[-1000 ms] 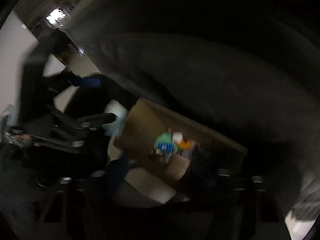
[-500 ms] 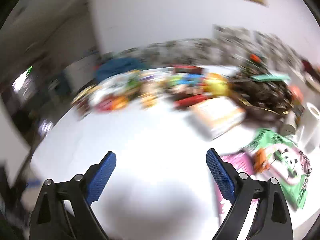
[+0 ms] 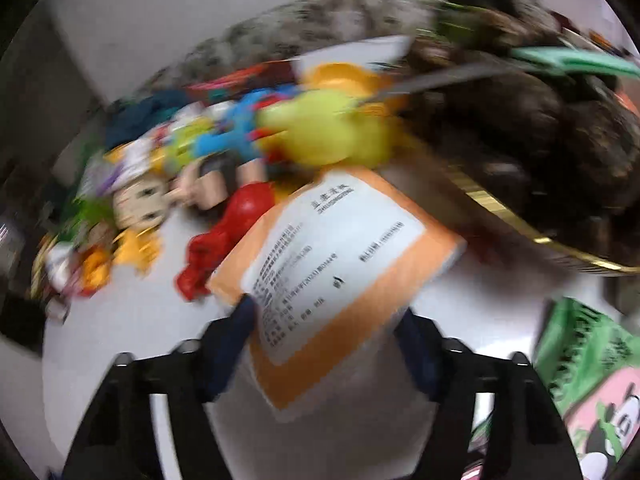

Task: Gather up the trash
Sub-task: 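Grasp orange-striped parcel bag with right tool while left tool grasps red toy figure, then drop the parcel bag and red figure into the cardboard box with both tools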

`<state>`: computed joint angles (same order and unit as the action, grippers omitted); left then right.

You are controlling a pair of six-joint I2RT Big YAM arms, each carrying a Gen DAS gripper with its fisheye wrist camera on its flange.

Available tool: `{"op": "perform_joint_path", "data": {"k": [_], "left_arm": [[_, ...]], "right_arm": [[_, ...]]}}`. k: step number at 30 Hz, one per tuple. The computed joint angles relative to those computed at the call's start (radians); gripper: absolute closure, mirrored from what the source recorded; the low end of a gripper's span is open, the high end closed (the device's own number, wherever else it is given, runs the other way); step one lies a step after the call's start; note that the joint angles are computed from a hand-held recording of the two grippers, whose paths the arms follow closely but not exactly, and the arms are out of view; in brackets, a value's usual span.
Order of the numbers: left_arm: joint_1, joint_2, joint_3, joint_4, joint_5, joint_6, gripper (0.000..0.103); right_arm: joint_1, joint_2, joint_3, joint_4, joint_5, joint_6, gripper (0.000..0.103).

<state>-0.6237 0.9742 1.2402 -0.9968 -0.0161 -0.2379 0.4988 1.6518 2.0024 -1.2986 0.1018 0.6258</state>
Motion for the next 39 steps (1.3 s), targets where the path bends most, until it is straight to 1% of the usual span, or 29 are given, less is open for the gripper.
{"op": "perform_joint_path", "data": {"k": [1,3,4,6,7,8,9,10,11,12,14,15,16,17,20,21,22,23,24,25,26,27,28,30,31,33,36,37,39], "left_arm": [[0.002,0.018,0.017,0.006,-0.008,0.013,0.013],[0.005,0.076,0.069,0.019,-0.019,0.050,0.013],[0.006,0.121,0.107,0.035,-0.025,0.069,0.013],[0.008,0.216,0.189,0.047,-0.024,0.108,0.013],[0.004,0.278,0.246,0.054,-0.050,0.118,0.013],[0.004,0.345,0.308,0.060,-0.050,0.138,0.013],[0.005,0.396,0.357,0.057,-0.050,0.153,0.013],[0.001,0.463,0.421,0.056,-0.072,0.157,0.013],[0.000,0.529,0.489,0.043,-0.071,0.171,0.013],[-0.002,0.601,0.566,0.011,-0.064,0.202,0.013],[-0.008,0.705,0.679,-0.026,-0.075,0.244,0.013],[-0.011,0.742,0.721,-0.044,-0.077,0.269,0.013],[-0.021,0.794,0.781,-0.058,-0.093,0.305,0.013],[-0.026,0.829,0.824,-0.074,-0.090,0.334,0.013],[-0.044,0.940,0.972,-0.152,-0.073,0.421,0.013],[-0.048,0.970,1.008,-0.176,-0.084,0.438,0.013],[-0.055,1.016,1.065,-0.220,-0.109,0.452,0.021],[-0.052,1.026,1.071,-0.215,-0.092,0.441,0.025],[-0.044,1.037,1.090,-0.235,-0.055,0.418,0.044],[-0.029,1.046,1.109,-0.256,0.005,0.371,0.062],[-0.024,1.049,1.114,-0.274,0.008,0.351,0.067],[-0.016,1.040,1.101,-0.285,0.032,0.329,0.077],[-0.013,1.022,1.073,-0.280,0.026,0.305,0.078],[-0.010,0.944,0.951,-0.238,-0.006,0.269,0.078],[-0.010,0.870,0.841,-0.182,-0.024,0.259,0.078],[-0.005,0.702,0.632,-0.076,-0.019,0.225,0.078],[-0.012,0.490,0.428,-0.009,-0.043,0.188,0.078],[-0.030,0.377,0.334,0.011,-0.077,0.189,0.078],[-0.070,0.231,0.234,0.008,-0.139,0.182,0.078]], "right_arm": [[0.011,-0.015,-0.020,0.021,-0.005,-0.030,0.051],[0.036,-0.067,-0.084,0.064,-0.039,-0.052,0.055],[0.054,-0.098,-0.121,0.094,-0.054,-0.074,0.057],[0.090,-0.133,-0.146,0.101,-0.050,-0.104,0.061],[0.105,-0.158,-0.157,0.108,-0.057,-0.111,0.061],[0.125,-0.185,-0.179,0.123,-0.057,-0.121,0.062],[0.137,-0.195,-0.170,0.108,-0.048,-0.130,0.062],[0.150,-0.211,-0.179,0.109,-0.034,-0.132,0.062],[0.158,-0.227,-0.189,0.114,-0.037,-0.137,0.062],[0.163,-0.239,-0.194,0.114,-0.034,-0.138,0.063],[0.176,-0.272,-0.216,0.122,-0.026,-0.132,0.063],[0.180,-0.280,-0.216,0.122,-0.028,-0.136,0.063],[0.194,-0.302,-0.227,0.118,-0.005,-0.139,0.063],[0.204,-0.324,-0.239,0.116,0.008,-0.141,0.063],[0.214,-0.359,-0.263,0.128,0.019,-0.137,0.063],[0.214,-0.373,-0.277,0.134,0.012,-0.131,0.063],[0.214,-0.383,-0.286,0.134,0.009,-0.125,0.063],[0.214,-0.392,-0.297,0.135,0.012,-0.118,0.063],[0.213,-0.401,-0.311,0.141,0.006,-0.110,0.063],[0.211,-0.407,-0.323,0.146,-0.001,-0.104,0.063],[0.211,-0.411,-0.329,0.148,-0.001,-0.102,0.063],[0.211,-0.411,-0.335,0.151,-0.003,-0.100,0.063],[0.210,-0.412,-0.341,0.160,-0.003,-0.097,0.063],[0.215,-0.413,-0.350,0.179,0.001,-0.094,0.063],[0.224,-0.410,-0.347,0.184,0.006,-0.098,0.063],[0.248,-0.403,-0.341,0.196,0.011,-0.100,0.063],[0.301,-0.385,-0.319,0.217,0.017,-0.103,0.063],[0.326,-0.379,-0.306,0.223,0.020,-0.107,0.063],[0.383,-0.371,-0.281,0.228,0.042,-0.114,0.063]]}}
